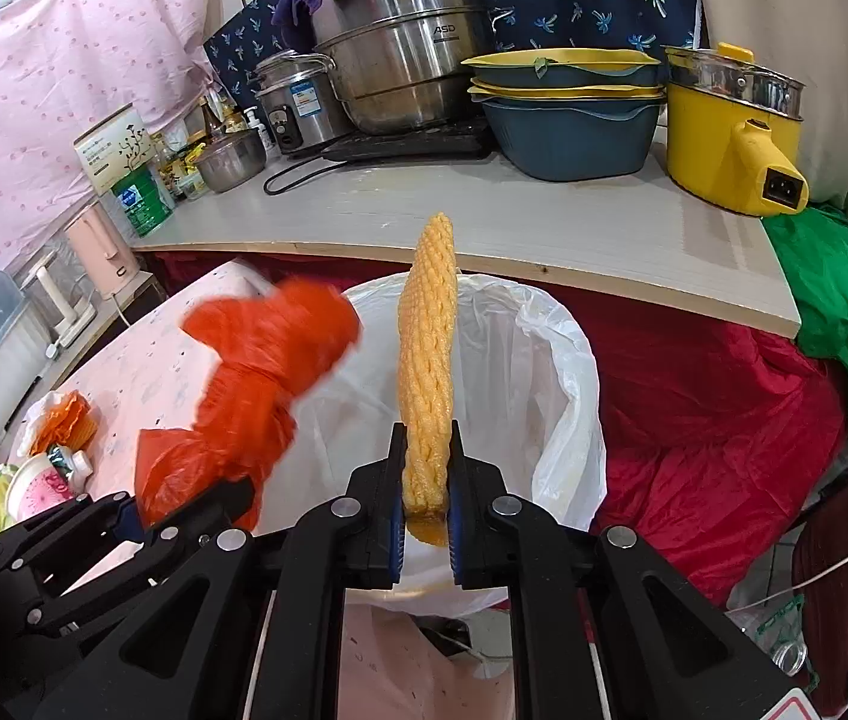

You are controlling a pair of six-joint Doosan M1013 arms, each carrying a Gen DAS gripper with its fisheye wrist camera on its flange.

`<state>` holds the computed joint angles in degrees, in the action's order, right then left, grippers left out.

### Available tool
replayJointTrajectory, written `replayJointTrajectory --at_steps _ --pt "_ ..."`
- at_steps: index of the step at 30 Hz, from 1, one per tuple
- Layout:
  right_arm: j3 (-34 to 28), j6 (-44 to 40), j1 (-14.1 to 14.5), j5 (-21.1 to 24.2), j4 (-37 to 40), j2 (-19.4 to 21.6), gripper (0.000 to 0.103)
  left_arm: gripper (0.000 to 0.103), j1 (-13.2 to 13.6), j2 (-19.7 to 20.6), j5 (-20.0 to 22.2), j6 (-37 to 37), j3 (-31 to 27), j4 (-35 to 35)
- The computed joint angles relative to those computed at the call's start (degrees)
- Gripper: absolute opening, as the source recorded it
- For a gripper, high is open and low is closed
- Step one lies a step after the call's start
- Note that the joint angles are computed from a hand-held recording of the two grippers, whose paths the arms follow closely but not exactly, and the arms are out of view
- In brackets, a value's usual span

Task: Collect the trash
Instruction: 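Carry both items to the white bin and open both tools to drop them, then move both open tools back from the bin toward the trash pile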

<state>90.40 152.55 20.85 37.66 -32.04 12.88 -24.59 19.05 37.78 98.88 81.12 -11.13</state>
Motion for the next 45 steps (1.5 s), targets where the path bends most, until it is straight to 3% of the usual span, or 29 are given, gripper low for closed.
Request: replayJointTrajectory --at_steps 3,5,7,23,34,42,45 --pt "-0.4 0.6 -0.1 0.1 -0.5 0.5 0.018 0.037 -0.2 0.2 -0.7 -1.7 0.0 1.8" --pt "-0.6 1.2 -0.1 0.0 -1.0 0.7 0.032 0.039 -0.1 0.3 -0.8 -2.1 -0.1 2.2" --pt "-0.5 2.7 0.1 -0.1 -2.4 0.6 0.036 0.045 -0.1 0.3 -1.1 -3.2 0.0 3.1" --pt "-1.4 4.1 2.8 0.4 -6.0 -0.6 0.039 0.049 1.5 -2.5 -2.9 -8.7 2.0 6.7" --pt "-3.2 2.8 5.9 0.2 -7.5 -0.8 0.044 0.065 3.9 -6.6 -5.3 -15.0 5.3 10.3" --pt "-5.9 -1.2 8.4 -0.3 -6.0 0.5 0.045 0.068 6.8 -9.1 -6.1 -21.3 7.7 14.9" --pt "-6.9 -2.5 9.4 -0.6 -5.6 1.1 0.05 0.072 8.0 -10.0 -6.4 -24.3 8.8 17.6"
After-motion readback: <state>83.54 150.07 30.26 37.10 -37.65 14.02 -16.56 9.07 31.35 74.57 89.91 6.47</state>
